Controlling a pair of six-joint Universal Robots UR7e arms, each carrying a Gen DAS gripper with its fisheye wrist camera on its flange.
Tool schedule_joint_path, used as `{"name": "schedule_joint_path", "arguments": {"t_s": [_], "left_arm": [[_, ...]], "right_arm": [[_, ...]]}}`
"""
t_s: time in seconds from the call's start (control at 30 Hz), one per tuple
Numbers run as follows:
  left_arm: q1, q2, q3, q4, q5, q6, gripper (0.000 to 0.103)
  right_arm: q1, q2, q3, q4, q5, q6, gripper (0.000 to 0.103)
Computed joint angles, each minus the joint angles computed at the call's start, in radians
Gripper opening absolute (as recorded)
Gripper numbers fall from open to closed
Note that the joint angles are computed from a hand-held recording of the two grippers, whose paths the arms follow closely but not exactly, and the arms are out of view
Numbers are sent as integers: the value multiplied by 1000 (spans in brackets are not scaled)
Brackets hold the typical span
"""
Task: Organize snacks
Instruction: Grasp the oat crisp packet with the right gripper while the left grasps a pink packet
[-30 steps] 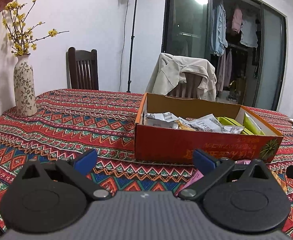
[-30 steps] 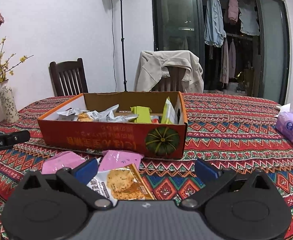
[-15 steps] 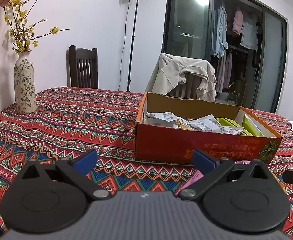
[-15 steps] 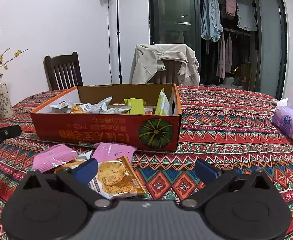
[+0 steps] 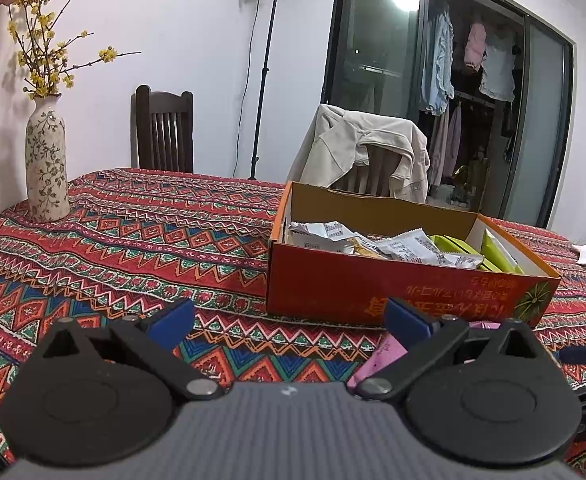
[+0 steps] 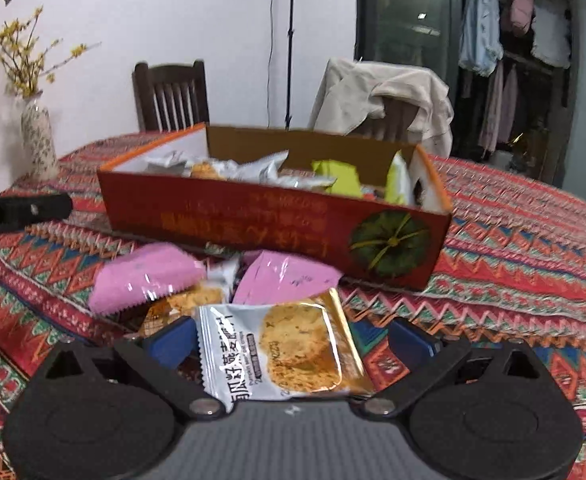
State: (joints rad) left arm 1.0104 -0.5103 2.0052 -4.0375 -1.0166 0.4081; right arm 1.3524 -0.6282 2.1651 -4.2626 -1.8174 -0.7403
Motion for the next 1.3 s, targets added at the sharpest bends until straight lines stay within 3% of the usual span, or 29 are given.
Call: {"name": "schedule_joint_path", "arguments": {"t_s": [0.07,0.17,0.37,0.8,1.3], "left_arm": [[0,0,0,2,0,-2,103],[1,0,0,6,0,-4,103],[0,2,-3,11,7,-6,103],[-22,3,-5,29,57,1,103],[-117,49,-35,133,69,43,103]], "right_arm": [[-7,-10,5,33,11,11,86],[-14,-17,18,41,37,16,77],[-22,-1,31,-29,59,10,70],[-82,1,68,-217,187,117,69],[-98,3,66,-266,179,180,70]]}}
